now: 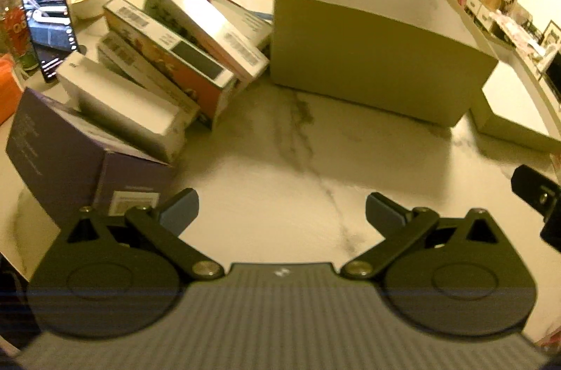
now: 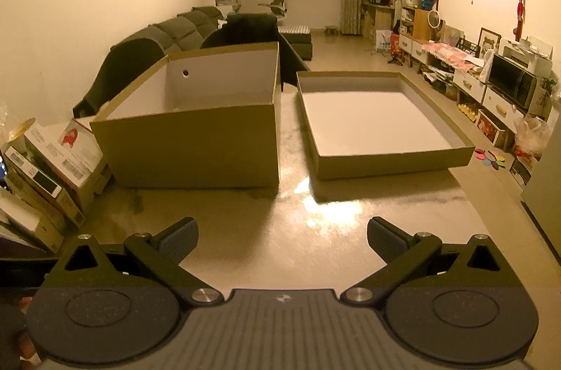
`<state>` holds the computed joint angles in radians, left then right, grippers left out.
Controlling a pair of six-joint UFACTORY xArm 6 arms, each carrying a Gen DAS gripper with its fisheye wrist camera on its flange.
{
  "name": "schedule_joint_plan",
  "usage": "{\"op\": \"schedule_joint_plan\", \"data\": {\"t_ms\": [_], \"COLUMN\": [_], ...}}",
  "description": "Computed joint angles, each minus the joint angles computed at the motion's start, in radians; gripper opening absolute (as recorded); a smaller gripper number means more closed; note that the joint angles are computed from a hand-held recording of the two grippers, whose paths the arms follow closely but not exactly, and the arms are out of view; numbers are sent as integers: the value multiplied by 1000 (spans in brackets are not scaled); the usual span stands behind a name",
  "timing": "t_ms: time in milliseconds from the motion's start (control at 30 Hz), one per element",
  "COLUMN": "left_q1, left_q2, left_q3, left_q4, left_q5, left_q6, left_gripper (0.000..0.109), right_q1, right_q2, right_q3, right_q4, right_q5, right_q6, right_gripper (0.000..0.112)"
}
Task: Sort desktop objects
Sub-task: 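Move the right tool toward the pile of medicine boxes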
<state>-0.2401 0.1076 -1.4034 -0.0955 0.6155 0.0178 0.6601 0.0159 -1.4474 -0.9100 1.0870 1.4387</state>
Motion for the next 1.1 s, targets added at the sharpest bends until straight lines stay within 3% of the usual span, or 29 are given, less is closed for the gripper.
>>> {"op": "schedule_joint_plan", "data": {"t_ms": [467, 833, 1100], "left_q1": [58, 104, 133], "left_q2": [-52, -100, -143], "left_q3": [56, 91, 128], "left_q4": [-41, -266, -326], "left_q5": [-51, -21, -24], "left_q6": [25, 205, 263], "left_gripper": [103, 103, 103], "right_q1": [4, 11, 2], "right_q2": [35, 46, 75], "right_q3": [-5, 22, -12], "right_q4": [-98, -238, -216], "right_q5": [-62, -185, -260], "right_q6": [23, 74, 17], "right_gripper": [103, 103, 103]}}
